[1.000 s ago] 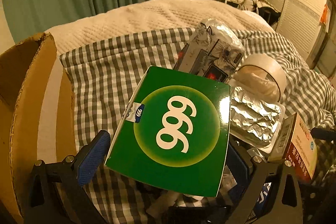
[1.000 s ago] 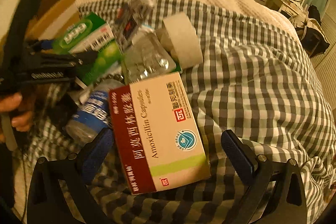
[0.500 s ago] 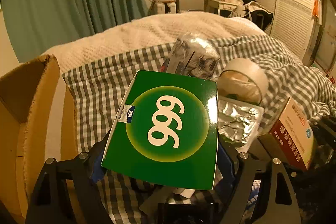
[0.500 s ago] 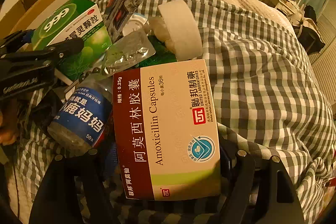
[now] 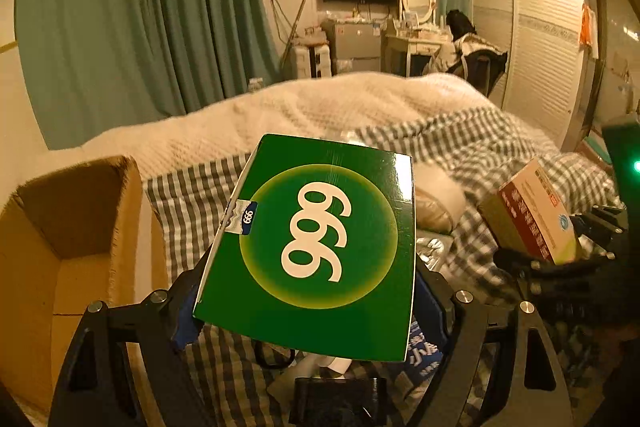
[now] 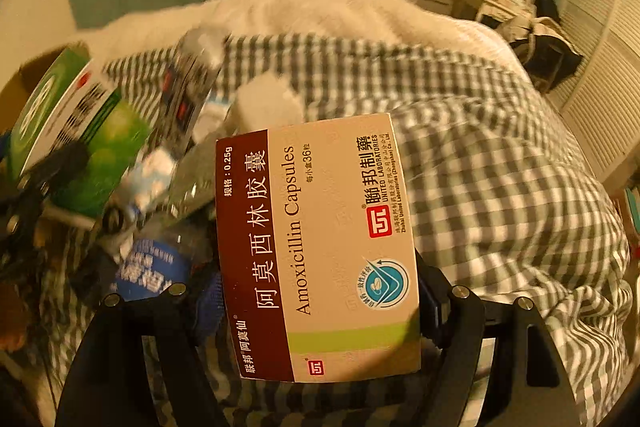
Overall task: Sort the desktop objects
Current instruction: 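Lift both boxes and carry them over the cardboard box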
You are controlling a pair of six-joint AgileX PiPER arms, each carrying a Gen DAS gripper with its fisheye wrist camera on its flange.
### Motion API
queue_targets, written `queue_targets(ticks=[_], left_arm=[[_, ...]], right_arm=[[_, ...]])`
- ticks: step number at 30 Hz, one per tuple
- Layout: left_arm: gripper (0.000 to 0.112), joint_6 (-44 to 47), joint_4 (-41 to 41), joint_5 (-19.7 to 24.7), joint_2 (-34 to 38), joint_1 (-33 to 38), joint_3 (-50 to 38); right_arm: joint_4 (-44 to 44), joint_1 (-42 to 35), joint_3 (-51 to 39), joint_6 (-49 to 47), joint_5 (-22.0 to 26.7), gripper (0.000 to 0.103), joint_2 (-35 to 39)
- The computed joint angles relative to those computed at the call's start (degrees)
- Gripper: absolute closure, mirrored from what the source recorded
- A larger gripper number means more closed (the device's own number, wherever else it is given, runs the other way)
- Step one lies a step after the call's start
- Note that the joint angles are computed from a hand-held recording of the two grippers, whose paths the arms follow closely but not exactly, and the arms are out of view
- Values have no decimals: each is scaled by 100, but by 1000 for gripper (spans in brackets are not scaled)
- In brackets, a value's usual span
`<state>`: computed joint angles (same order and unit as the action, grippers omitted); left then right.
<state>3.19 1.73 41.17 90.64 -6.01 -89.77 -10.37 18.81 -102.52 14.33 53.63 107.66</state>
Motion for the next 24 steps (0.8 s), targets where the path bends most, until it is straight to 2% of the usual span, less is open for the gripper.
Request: queue_targets(ticks=[5, 13, 18, 24], left_arm=[[26, -15, -123, -31, -298, -6, -10], [26, 149, -451, -155, -858, 186, -34], [26, 229, -535, -204, -1058, 376, -113], [26, 433, -834, -221, -1176, 777, -150]], right_arm=[[-258, -78, 210, 633, -461, 27, -335], [-1226, 179, 634, 1856, -1384, 27, -985], [-1640, 405, 527, 2315, -1491, 27, -1118], [-1971, 738, 181, 2646, -1403, 27, -1074]])
